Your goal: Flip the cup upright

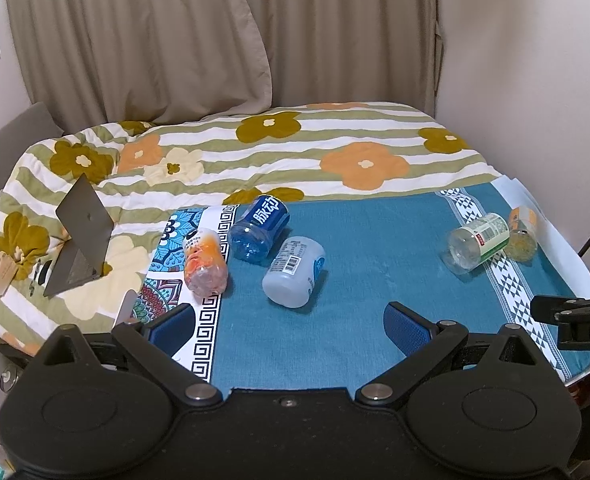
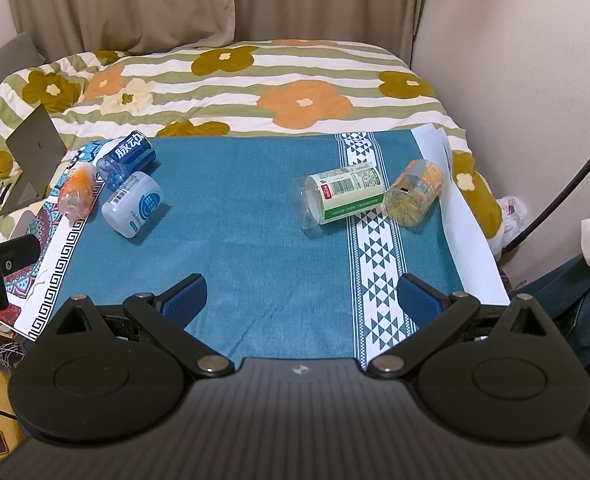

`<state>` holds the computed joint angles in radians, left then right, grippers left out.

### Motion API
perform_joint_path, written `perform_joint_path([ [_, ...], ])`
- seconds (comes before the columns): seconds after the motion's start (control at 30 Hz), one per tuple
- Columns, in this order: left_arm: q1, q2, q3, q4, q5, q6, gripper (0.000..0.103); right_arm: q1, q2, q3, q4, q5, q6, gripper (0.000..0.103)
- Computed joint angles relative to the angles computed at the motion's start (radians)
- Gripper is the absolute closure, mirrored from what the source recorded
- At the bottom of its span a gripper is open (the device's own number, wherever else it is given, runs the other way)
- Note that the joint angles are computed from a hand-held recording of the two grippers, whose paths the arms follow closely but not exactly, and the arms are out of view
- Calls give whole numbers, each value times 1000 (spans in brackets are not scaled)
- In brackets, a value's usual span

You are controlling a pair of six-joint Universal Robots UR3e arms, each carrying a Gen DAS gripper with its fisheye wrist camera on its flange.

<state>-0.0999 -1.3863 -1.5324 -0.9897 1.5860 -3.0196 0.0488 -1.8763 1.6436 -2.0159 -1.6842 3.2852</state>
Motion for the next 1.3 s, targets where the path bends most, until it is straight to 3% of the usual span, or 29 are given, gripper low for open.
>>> perform_joint_path([
  [0.67, -15, -16, 30, -14, 23, -26, 1, -9, 8, -39, 20, 21, -3, 0],
  [1.07, -41, -192, 282, -135, 153, -178, 1, -158, 40, -66, 5, 209, -187, 0],
  [1.3, 37, -358, 493, -238, 125, -209, 1, -208, 131, -88, -46, 322, -308, 0],
])
